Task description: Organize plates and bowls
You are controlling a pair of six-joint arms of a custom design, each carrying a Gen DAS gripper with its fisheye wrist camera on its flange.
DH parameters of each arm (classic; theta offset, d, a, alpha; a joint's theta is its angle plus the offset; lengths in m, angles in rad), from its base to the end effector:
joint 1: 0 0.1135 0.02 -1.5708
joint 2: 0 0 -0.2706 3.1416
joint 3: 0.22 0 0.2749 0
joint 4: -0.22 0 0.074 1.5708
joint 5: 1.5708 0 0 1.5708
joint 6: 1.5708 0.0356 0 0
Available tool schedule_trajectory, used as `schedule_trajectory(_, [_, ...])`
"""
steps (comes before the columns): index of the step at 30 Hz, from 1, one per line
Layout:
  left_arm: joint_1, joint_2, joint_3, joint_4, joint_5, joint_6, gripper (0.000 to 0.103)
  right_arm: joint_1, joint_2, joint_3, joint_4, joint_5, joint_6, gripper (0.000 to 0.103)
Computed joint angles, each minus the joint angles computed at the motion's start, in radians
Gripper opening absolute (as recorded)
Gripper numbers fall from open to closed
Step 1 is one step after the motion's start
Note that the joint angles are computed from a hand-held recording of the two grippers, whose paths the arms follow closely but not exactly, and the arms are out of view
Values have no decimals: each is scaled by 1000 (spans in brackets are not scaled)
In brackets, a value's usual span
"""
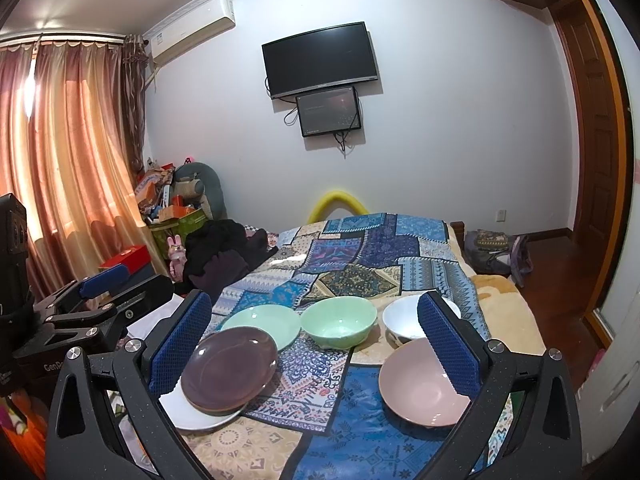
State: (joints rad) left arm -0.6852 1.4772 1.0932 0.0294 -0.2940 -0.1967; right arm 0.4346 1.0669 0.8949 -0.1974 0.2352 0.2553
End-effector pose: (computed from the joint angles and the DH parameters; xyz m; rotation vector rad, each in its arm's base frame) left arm 0.2909 -0.2244 0.3005 0.2711 1.9027 -0.3120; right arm 0.2441 0.1041 0.3244 -0.0172 1.9365 0.2326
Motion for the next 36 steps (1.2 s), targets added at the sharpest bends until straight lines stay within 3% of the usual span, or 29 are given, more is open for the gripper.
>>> schedule_trajectory(10, [22,12,9,-4,24,-13,103,-5,25,2,9,-20,8,103])
schedule_trajectory(22, [125,46,-6,4,85,-28,103,-3,205,114,-4,-70,-6,103])
schedule_trajectory(30, [280,153,44,-46,215,-74,103,8,365,229,-46,-100,-25,103])
schedule_trajectory(36, [378,260,98,-71,288,-51,103,21,513,340,-86,-100,-65,103])
